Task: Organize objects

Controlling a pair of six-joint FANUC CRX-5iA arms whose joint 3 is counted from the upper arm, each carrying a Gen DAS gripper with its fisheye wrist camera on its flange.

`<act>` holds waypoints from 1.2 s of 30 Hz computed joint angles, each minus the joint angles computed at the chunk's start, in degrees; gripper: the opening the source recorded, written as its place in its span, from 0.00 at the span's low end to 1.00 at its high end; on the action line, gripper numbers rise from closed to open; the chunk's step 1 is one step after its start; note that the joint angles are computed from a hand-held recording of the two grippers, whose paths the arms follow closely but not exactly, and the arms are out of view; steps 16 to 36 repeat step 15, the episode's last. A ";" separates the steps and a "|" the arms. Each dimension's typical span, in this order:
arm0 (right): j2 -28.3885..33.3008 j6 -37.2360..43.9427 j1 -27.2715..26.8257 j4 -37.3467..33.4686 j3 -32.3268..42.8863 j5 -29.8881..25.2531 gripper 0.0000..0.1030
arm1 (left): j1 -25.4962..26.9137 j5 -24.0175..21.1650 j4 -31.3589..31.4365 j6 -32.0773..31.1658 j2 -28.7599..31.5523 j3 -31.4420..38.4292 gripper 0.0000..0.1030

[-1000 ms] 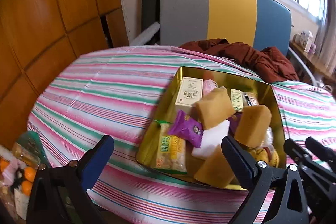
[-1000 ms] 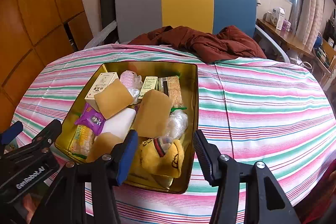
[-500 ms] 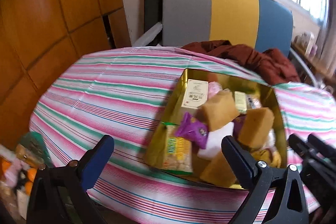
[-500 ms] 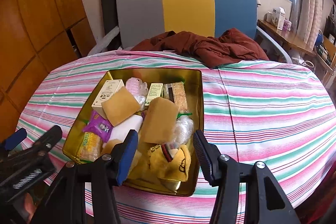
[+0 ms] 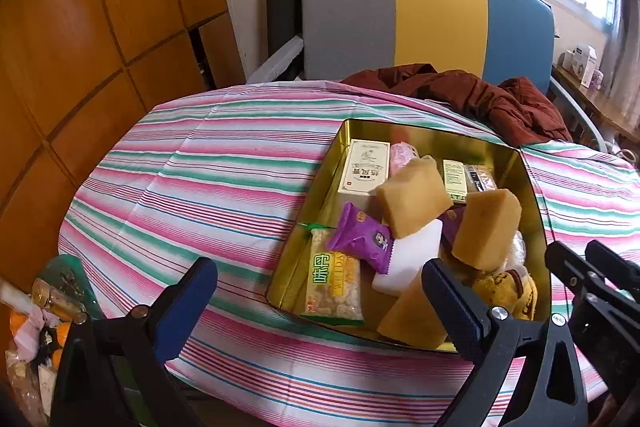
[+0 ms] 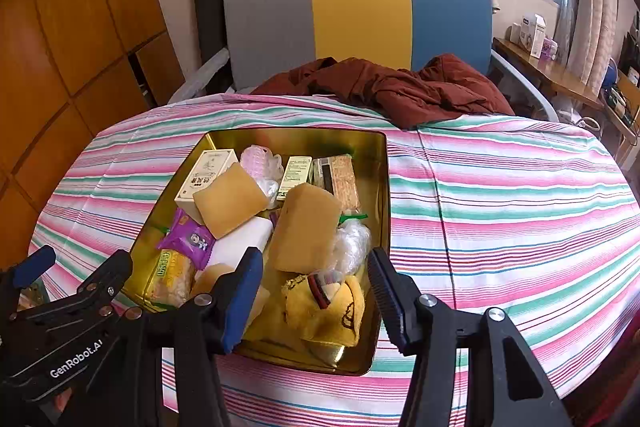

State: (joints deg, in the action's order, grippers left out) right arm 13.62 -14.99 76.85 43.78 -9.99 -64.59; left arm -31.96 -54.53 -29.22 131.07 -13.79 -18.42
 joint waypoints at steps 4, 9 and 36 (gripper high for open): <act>-0.03 -0.08 -0.06 -0.26 -0.18 0.13 0.54 | 0.38 -0.09 0.53 -0.17 0.31 0.15 1.00; -0.34 -0.48 -0.25 -0.64 -0.64 0.52 0.54 | 1.10 0.03 1.65 -0.18 0.68 0.12 1.00; -0.95 -0.83 -0.52 -0.71 -1.29 1.01 0.54 | -0.18 -1.72 -0.94 2.15 1.60 1.32 0.96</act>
